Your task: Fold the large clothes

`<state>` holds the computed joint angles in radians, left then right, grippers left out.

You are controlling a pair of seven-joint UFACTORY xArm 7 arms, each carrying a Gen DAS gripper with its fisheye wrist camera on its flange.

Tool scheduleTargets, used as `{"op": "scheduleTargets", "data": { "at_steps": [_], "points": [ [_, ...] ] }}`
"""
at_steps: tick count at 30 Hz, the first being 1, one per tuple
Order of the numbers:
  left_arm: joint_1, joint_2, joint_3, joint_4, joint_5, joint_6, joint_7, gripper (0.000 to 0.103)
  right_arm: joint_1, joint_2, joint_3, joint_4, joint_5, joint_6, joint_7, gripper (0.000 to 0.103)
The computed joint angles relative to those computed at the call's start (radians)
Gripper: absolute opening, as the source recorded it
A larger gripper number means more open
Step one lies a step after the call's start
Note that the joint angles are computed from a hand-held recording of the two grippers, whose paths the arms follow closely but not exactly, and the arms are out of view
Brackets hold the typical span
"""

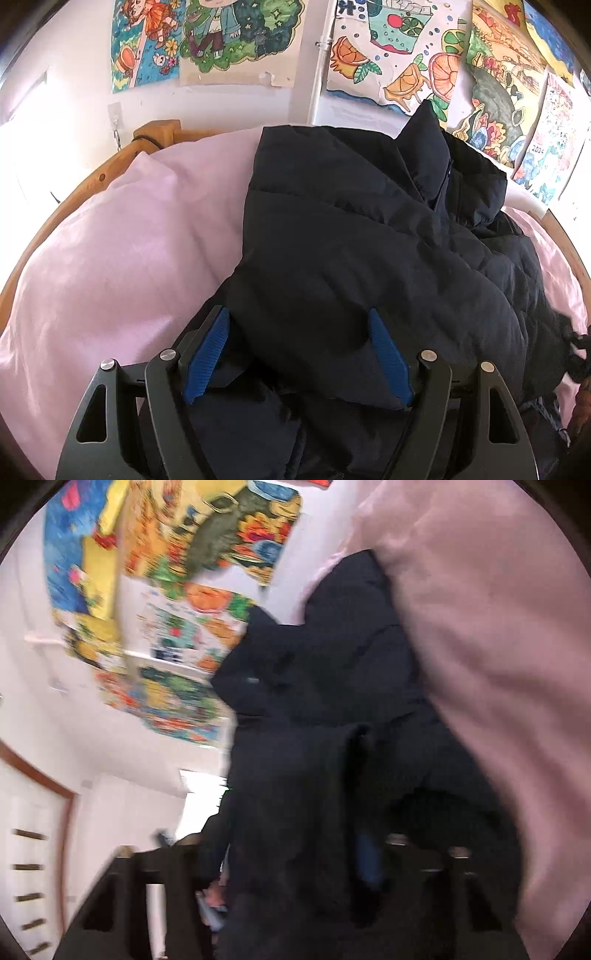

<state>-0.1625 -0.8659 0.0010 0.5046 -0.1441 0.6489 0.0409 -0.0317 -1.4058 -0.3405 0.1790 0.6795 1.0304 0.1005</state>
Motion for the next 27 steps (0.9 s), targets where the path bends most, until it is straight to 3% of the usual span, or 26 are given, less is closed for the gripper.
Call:
{"op": "scheduleTargets", "data": {
  "at_steps": [1, 9, 14, 16, 18, 21, 23, 25, 27],
  "points": [
    [0.001, -0.006, -0.001, -0.003, 0.002, -0.006, 0.001, 0.072, -0.006, 0.010, 0.028, 0.014, -0.025, 0.000, 0.005, 0.007],
    [0.025, 0.005, -0.049, -0.003, 0.049, -0.017, -0.024, 0.072, 0.142, 0.211, 0.227, 0.228, -0.214, -0.215, -0.129, 0.005],
    [0.052, 0.089, -0.099, 0.025, 0.115, 0.002, -0.071, 0.073, 0.090, 0.340, 0.329, 0.194, -0.392, -0.228, -0.071, 0.009],
    [0.063, 0.128, -0.112, 0.038, 0.140, 0.009, -0.095, 0.081, 0.080, 0.344, 0.348, 0.152, -0.444, -0.246, -0.053, 0.024],
    [0.064, 0.145, -0.112, 0.035, 0.157, -0.002, -0.108, 0.082, 0.070, 0.337, 0.383, 0.128, -0.508, -0.271, -0.037, 0.032],
    [0.046, 0.125, -0.082, 0.020, 0.151, -0.013, -0.102, 0.082, 0.045, 0.312, 0.454, 0.135, -0.632, -0.265, -0.011, 0.053],
    [0.027, 0.090, -0.040, 0.008, 0.119, -0.018, -0.084, 0.082, 0.045, 0.271, 0.446, 0.138, -0.676, -0.252, -0.004, 0.058],
    [0.001, 0.047, 0.009, -0.004, 0.070, -0.030, -0.057, 0.082, 0.061, 0.229, 0.399, 0.139, -0.678, -0.231, -0.012, 0.072],
    [-0.024, 0.024, 0.046, 0.001, 0.020, -0.046, -0.031, 0.082, 0.085, 0.227, 0.361, 0.164, -0.660, -0.228, -0.026, 0.074]
  ]
}}
